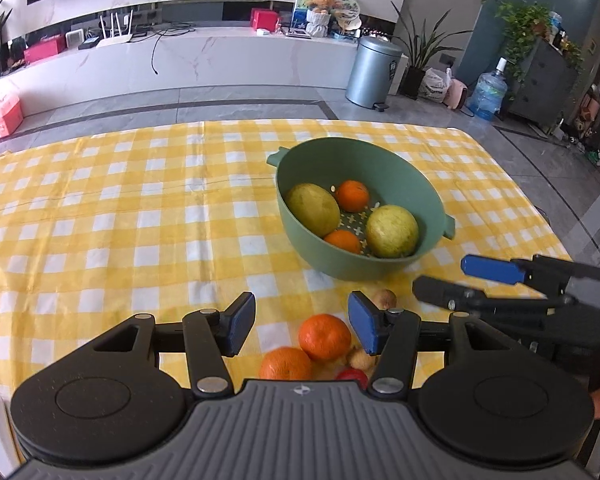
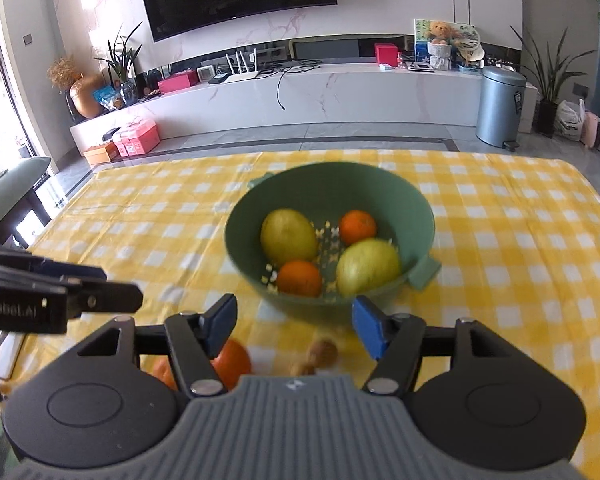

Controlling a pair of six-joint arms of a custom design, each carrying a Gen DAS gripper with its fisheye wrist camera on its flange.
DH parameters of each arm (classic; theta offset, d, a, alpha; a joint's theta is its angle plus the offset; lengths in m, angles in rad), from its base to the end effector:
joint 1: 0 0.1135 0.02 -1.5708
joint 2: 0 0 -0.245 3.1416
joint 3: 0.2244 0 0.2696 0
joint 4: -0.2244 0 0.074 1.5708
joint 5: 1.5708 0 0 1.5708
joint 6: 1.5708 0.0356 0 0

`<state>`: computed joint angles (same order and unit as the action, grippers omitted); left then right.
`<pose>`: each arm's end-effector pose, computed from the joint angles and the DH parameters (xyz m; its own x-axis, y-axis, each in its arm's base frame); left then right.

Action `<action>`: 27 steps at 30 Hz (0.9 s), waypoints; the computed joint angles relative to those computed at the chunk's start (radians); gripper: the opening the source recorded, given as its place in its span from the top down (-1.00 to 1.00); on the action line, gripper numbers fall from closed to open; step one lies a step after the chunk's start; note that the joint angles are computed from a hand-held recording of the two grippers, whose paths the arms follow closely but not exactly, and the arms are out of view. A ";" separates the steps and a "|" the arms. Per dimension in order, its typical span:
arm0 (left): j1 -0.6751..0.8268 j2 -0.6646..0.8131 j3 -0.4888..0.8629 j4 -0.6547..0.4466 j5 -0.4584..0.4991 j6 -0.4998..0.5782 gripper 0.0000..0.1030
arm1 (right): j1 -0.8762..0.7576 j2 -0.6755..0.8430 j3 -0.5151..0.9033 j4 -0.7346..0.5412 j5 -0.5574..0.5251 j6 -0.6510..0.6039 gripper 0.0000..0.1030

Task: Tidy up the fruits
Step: 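Withdraw both grippers from the colander toward the remaining fruits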

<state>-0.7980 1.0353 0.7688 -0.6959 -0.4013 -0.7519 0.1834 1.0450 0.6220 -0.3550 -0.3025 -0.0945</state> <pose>0.1673 -0.1516 0.2252 -0.7621 -0.1190 -0.6364 -0.0237 0.9874 -0.1563 0.2323 0.0539 0.1964 -0.6509 -0.2123 -0.7289 -0.4461 0.8838 0.1409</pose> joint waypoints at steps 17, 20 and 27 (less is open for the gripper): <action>-0.161 -0.023 -0.095 -0.013 -0.035 -0.124 -0.23 | 0.047 -0.282 -0.232 -0.070 0.025 -0.068 -0.31; -0.164 -0.040 -0.130 0.021 -0.037 -0.143 -0.23 | 0.024 -0.303 -0.257 -0.045 -0.024 -0.083 -0.44; -0.150 -0.044 -0.164 0.071 -0.043 -0.105 -0.23 | 0.042 -0.297 -0.275 0.005 0.054 -0.089 -0.62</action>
<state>-0.9485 0.9910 0.6049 -0.6247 -0.4443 -0.8569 0.2255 0.7483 0.3474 -0.3502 -0.2487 -0.1839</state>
